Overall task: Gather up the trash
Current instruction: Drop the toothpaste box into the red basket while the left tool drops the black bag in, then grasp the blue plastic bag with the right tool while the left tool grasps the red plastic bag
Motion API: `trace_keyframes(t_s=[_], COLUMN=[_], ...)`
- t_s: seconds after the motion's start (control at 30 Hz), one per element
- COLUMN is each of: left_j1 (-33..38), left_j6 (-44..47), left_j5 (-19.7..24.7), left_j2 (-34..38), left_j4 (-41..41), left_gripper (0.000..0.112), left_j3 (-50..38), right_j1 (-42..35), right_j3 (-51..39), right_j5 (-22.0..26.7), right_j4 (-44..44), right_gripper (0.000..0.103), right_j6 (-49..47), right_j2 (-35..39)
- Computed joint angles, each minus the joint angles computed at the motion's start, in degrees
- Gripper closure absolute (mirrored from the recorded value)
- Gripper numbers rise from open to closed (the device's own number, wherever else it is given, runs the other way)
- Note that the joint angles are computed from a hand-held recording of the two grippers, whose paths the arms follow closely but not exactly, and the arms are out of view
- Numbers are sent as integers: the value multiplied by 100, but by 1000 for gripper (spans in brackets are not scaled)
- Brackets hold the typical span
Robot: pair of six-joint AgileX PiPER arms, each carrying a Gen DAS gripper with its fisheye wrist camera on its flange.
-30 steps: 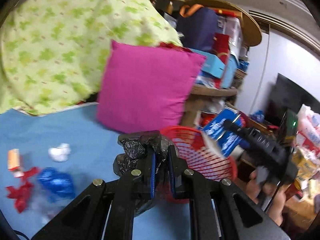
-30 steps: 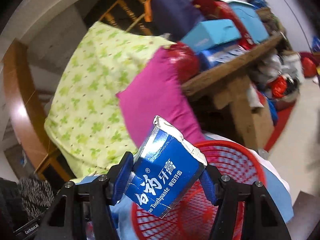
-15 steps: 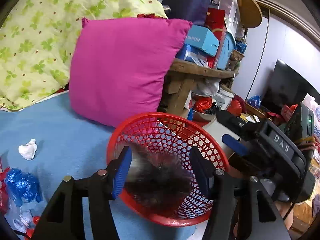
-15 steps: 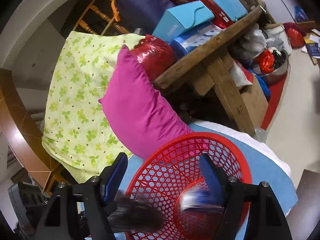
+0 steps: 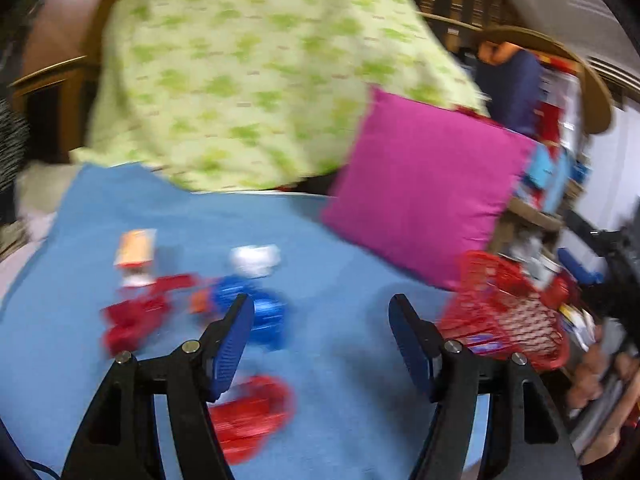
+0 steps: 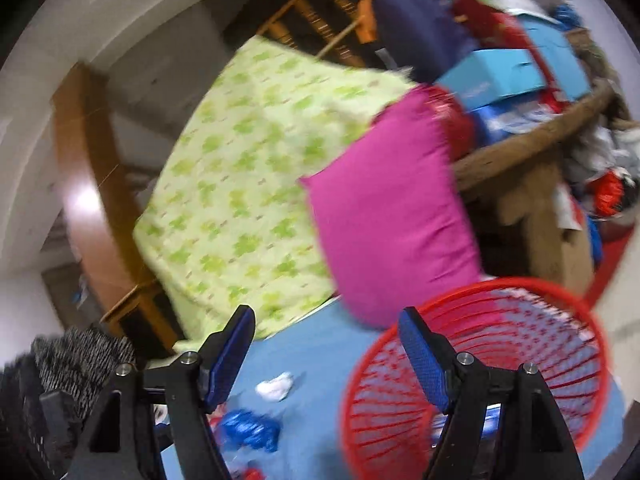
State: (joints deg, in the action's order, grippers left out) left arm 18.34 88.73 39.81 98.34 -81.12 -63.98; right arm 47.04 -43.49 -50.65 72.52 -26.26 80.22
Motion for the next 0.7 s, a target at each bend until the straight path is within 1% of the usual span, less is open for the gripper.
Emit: trace_keyframes(t_s=[0.03, 0.1, 0.17, 0.2, 0.23, 0.3, 0.37, 0.43, 0.53, 0.6, 0.67, 0.7], left_j1=[196, 617, 815, 960, 991, 1128, 1122, 1063, 960, 895, 792, 743], left_j6=[40, 139, 306, 309, 199, -25, 41, 271, 506, 422, 81, -62], left_j5=[24, 120, 45, 48, 29, 115, 138, 131, 252, 321, 417, 431], left_j2=[64, 255, 391, 496, 575, 714, 774, 755, 792, 891, 1004, 1043], left_j4=[-35, -121, -258, -217, -117, 144, 207, 300, 552, 797, 1138, 1240], left_gripper=[42, 42, 42, 41, 41, 41, 41, 41, 41, 41, 41, 41], left_j3=[3, -14, 42, 20, -31, -114, -115, -8, 104, 82, 10, 0], right_j1=[13, 9, -19, -48, -110, -211, -355, -496, -668, -750, -889, -1067], right_j3=[-128, -508, -906, -1112, -1411, -1780, -2164, -2521, -2776, -2919, -3185, -3452], right_j5=[100, 490, 927, 1168, 1552, 1990, 2514, 2938, 3382, 3547, 3831, 4228], right_j4=[-32, -99, -70, -38, 82, 388, 756, 1280, 1553, 1607, 2110, 2538], right_gripper=[26, 26, 26, 26, 26, 26, 26, 26, 26, 26, 26, 26], right_j6=[-20, -68, -209, -316, -540, -916, -1291, -1722, -1822, -1800, -2277, -2728], right_j2=[133, 518, 913, 1107, 1372, 1720, 2087, 2428, 2708, 2861, 3083, 3305])
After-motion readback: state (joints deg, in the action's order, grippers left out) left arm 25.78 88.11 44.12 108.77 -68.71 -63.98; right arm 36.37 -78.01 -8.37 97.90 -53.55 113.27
